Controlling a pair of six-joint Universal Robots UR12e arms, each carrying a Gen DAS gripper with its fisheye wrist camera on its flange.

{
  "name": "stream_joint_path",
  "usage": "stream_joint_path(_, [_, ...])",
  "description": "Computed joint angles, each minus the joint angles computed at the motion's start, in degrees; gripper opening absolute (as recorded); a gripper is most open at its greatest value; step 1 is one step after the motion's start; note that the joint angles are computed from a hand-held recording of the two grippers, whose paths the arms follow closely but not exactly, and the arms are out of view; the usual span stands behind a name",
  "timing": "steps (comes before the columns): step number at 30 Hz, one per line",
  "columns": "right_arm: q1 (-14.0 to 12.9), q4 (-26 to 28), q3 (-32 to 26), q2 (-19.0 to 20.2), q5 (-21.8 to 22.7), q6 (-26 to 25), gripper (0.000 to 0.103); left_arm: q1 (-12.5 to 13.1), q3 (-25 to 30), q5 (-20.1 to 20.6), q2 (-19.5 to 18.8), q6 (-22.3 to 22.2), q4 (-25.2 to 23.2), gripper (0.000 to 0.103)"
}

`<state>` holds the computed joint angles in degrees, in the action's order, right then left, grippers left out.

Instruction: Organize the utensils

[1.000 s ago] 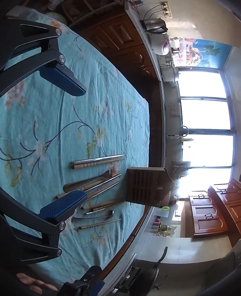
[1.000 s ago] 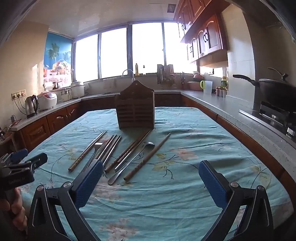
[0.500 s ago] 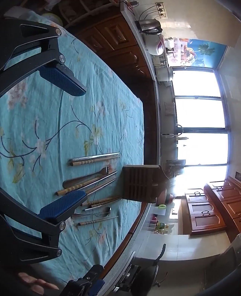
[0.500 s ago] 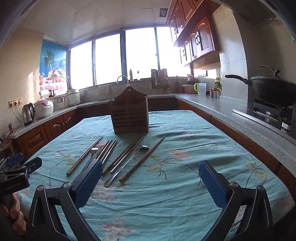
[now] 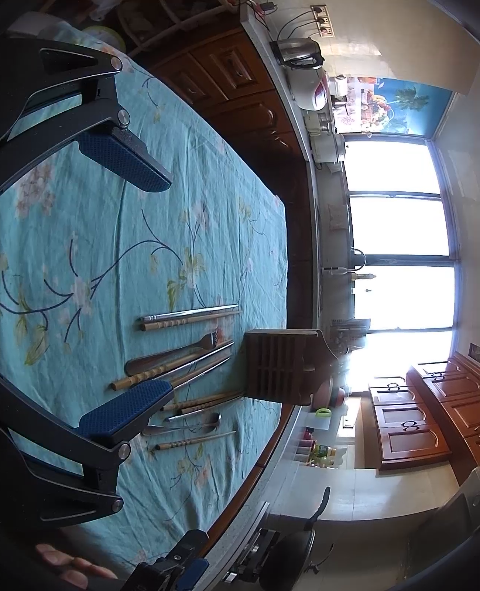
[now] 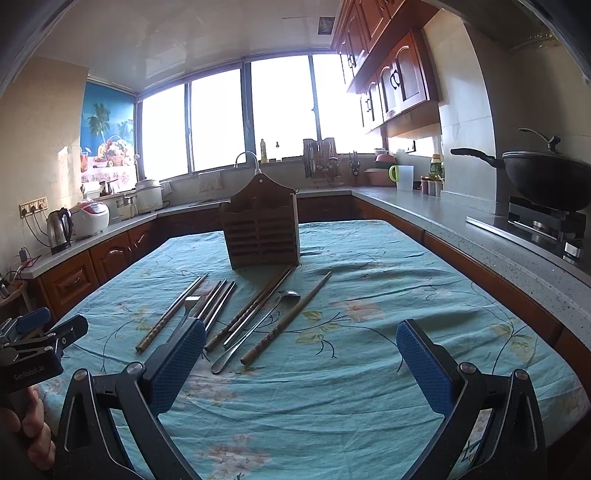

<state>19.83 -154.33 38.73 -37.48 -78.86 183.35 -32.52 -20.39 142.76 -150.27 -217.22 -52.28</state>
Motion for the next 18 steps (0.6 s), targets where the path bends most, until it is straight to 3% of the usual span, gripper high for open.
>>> stream_joint_path(18, [0.1, -0.3, -0.1, 0.0, 0.6, 0.2, 0.103, 0.0, -0.6, -0.2, 0.1, 0.4, 1.0, 0.103])
